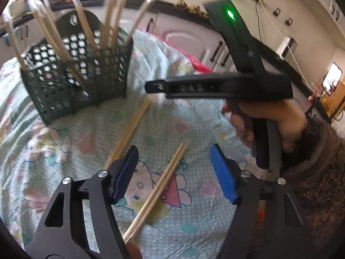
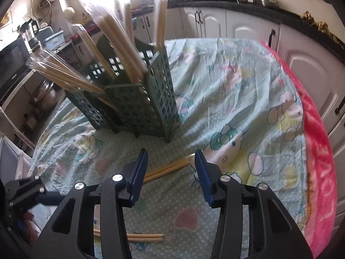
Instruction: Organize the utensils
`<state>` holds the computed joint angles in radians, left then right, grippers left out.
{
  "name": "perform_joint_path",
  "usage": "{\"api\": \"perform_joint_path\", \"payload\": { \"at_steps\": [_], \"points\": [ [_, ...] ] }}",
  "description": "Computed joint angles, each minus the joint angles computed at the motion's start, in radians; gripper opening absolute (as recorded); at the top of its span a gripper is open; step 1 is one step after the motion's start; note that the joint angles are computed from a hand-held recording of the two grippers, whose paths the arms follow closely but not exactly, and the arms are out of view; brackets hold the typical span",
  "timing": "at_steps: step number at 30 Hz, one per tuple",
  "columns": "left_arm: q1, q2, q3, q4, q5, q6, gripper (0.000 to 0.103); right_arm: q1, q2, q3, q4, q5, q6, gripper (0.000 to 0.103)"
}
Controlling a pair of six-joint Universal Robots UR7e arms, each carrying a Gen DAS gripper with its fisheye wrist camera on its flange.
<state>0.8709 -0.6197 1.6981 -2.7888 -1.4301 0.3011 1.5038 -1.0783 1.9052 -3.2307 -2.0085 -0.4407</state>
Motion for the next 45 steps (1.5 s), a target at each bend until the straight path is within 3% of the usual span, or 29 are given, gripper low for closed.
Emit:
{"api": "perform_joint_path", "payload": {
  "at_steps": [5,17,25,30,34,45],
  "points": [
    [0.001,0.046,-0.048,0.092,-0.004,0.032,0.055,-0.026,0.015,-0.027,0.055,0.003,0.048,0.04],
    [-0.025,0.148,-0.137,0.159,0.072,0.107,0.038,-0.071,0.051,-0.103,0.177,0.026,0.188,0.039],
    [-0.052,0.189,-0.178,0.192,0.131,0.135,0.026,-0.082,0.066,-0.151,0.205,0.039,0.261,0.024],
    [-0.059,0.207,-0.222,0.24,0.148,0.119,0.014,-0.083,0.071,-0.164,0.197,0.051,0.277,0.013],
    [-0.042,0.207,-0.275,0.306,0.142,0.129,0.007,-0.083,0.063,-0.159,0.171,0.075,0.275,0.011],
    [0.003,0.153,-0.305,0.345,0.06,0.117,0.007,-0.06,0.01,-0.119,0.065,0.1,0.215,0.008]
  ]
}}
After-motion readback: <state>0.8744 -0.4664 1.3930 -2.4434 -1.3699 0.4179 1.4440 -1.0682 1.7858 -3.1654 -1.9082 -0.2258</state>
